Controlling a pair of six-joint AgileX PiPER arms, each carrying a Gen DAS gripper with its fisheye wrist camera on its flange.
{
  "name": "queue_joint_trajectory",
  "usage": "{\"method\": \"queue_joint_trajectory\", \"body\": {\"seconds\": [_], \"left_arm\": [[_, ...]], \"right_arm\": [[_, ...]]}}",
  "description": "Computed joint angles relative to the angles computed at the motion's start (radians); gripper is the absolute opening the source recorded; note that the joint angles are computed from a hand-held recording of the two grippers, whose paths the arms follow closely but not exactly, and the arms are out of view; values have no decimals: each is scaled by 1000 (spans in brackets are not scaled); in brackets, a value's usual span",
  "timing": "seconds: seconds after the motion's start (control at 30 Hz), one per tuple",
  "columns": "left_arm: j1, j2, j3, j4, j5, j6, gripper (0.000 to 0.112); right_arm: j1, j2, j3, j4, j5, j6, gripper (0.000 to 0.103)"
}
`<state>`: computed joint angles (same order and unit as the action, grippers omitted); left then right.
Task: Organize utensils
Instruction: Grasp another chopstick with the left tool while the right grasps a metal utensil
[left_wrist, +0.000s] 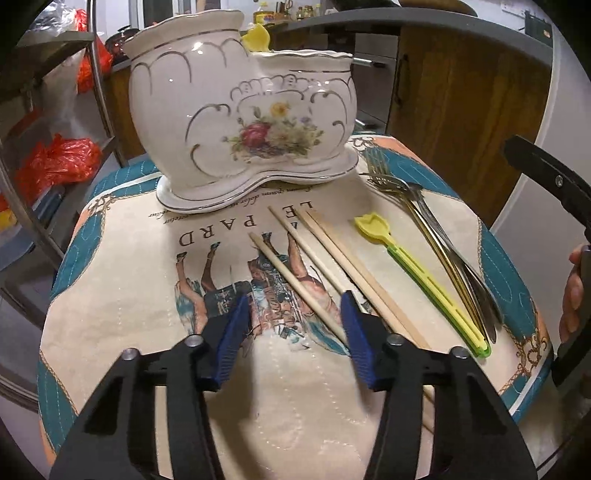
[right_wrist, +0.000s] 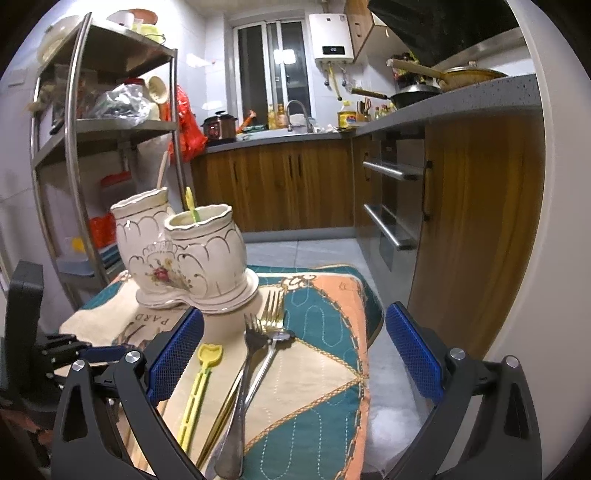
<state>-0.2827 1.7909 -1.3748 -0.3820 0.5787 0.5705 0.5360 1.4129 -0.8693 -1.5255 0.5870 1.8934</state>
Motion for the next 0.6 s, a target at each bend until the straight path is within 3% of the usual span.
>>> {"method": "queue_joint_trajectory", "body": {"seconds": [0.17, 0.33, 0.5, 0.57, 0.6], "left_arm": [[38, 49, -108, -15, 108, 15, 11], [63, 72, -163, 28, 169, 39, 6], [85, 67, -152, 61, 167, 56, 6], [99, 59, -139, 53, 158, 85, 6], [105, 58, -135, 42, 158, 96, 6]], "right_arm": [[2, -11, 7, -1, -12, -11, 98], [-4, -4, -8, 74, -66, -117, 98], [-24, 32, -59, 315, -109, -370, 95], [-47, 52, -78, 445, -143, -497, 86], [-53, 61, -87, 496, -147, -542, 74]]}}
